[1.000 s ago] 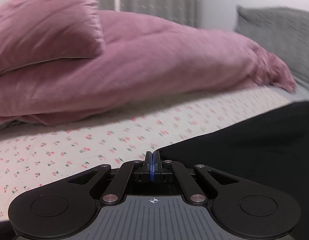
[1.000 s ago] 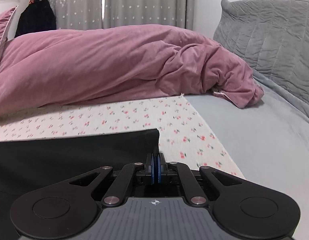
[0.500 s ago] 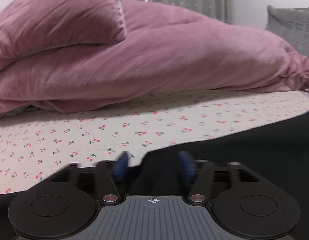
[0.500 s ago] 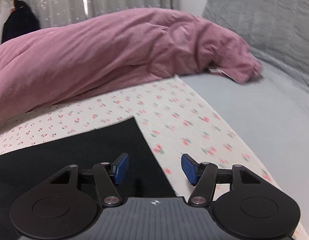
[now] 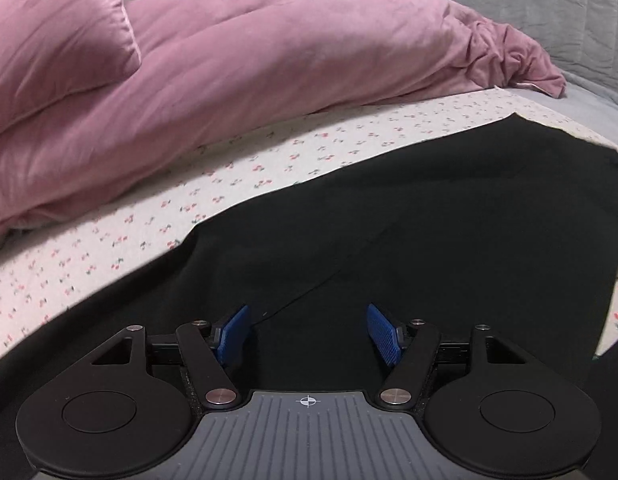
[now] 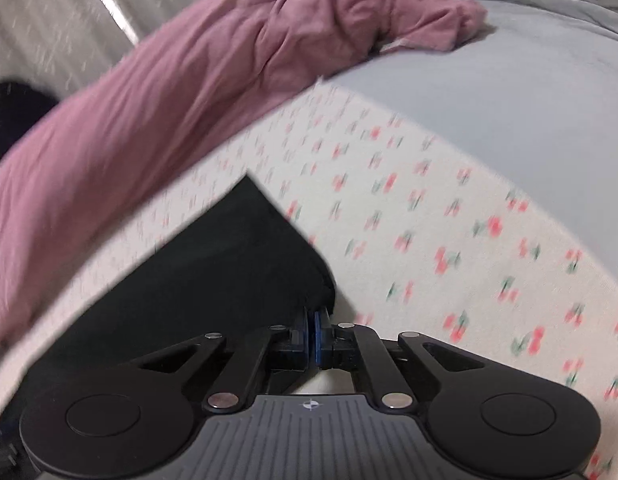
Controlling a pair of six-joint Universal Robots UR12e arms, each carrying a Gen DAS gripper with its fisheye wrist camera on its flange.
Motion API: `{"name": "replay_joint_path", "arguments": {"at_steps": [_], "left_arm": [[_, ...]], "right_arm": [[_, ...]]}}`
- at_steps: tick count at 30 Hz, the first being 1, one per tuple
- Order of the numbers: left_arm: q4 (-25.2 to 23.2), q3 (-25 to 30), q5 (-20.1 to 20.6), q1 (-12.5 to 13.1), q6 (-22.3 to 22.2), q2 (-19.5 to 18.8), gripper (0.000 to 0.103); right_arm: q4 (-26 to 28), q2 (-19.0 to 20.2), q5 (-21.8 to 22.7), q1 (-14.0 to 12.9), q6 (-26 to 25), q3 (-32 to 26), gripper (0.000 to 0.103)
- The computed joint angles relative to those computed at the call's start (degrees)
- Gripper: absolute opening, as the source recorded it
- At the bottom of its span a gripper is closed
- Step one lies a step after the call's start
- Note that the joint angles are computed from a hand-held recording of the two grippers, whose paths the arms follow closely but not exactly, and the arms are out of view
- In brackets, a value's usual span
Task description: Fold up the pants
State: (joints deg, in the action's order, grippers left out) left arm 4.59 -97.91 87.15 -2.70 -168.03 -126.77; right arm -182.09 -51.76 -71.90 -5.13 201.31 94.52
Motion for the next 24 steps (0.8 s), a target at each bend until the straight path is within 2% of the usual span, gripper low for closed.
{"name": "replay_joint_path", "arguments": {"at_steps": [2, 3, 4, 6, 8, 10, 12, 13, 15, 17, 20, 22, 24], "left_arm": [[-0.34, 0.28, -0.88, 0.42, -1.22, -0.19, 0.070], [-0.97, 0.44, -1.32, 0.59, -1.73, -0.19, 0.072], [-1.68, 0.55, -1.69, 0.73, -2.10, -0.12, 0.075], [-2.74, 0.74, -2.14, 0.95, -2.53, -0.01, 0.077], [-3.85, 0.94, -2.60, 1.13, -2.48, 0.16, 0.077], [-4.45, 0.64, -2.58, 1.15, -2.36, 0.60, 0.077], [-4.63, -0.01, -3.36, 1.23, -2.51, 1.25, 0.077], [-4.29, -0.59, -3.94, 1.26, -2.57, 1.63, 0.077], [-3.52, -1.80, -4.80, 1.12, -2.25, 2.44, 0.077], [-2.60, -2.90, -5.13, 0.76, -1.63, 3.07, 0.077], [-1.63, -4.12, -6.68, 0.45, -1.50, 3.48, 0.077], [-2.44, -4.57, -7.27, 0.28, -1.64, 3.52, 0.077], [0.34, -5.44, -6.82, 0.03, -0.83, 3.06, 0.077]], "right_arm": [[-0.47, 0.22, 1.43, -0.71, 1.88, -0.77, 0.002], [0.90, 0.15, 0.86, -0.66, 1.06, -1.21, 0.002], [3.89, 0.02, -0.99, -0.26, -0.87, -1.89, 0.002], [9.99, -0.05, -7.96, 1.22, -6.01, -3.13, 0.002], [9.03, 0.26, -11.54, 2.30, -9.93, -3.01, 0.000], [8.56, 0.01, -14.32, 3.10, -12.37, -2.92, 0.005], [6.09, -0.01, -18.87, 4.31, -14.78, -2.89, 0.040], [3.63, 0.02, -20.29, 4.74, -15.85, -2.68, 0.046], [0.18, -0.20, -18.30, 4.64, -17.16, -2.18, 0.045], [0.40, -0.58, -13.42, 4.93, -16.89, -2.42, 0.042], [5.06, -0.45, -7.52, 6.83, -20.72, -3.98, 0.041], [8.13, 0.32, -7.02, 8.99, -24.99, -5.54, 0.040], [11.85, 1.82, -8.12, 10.77, -26.94, -8.02, 0.029]]}}
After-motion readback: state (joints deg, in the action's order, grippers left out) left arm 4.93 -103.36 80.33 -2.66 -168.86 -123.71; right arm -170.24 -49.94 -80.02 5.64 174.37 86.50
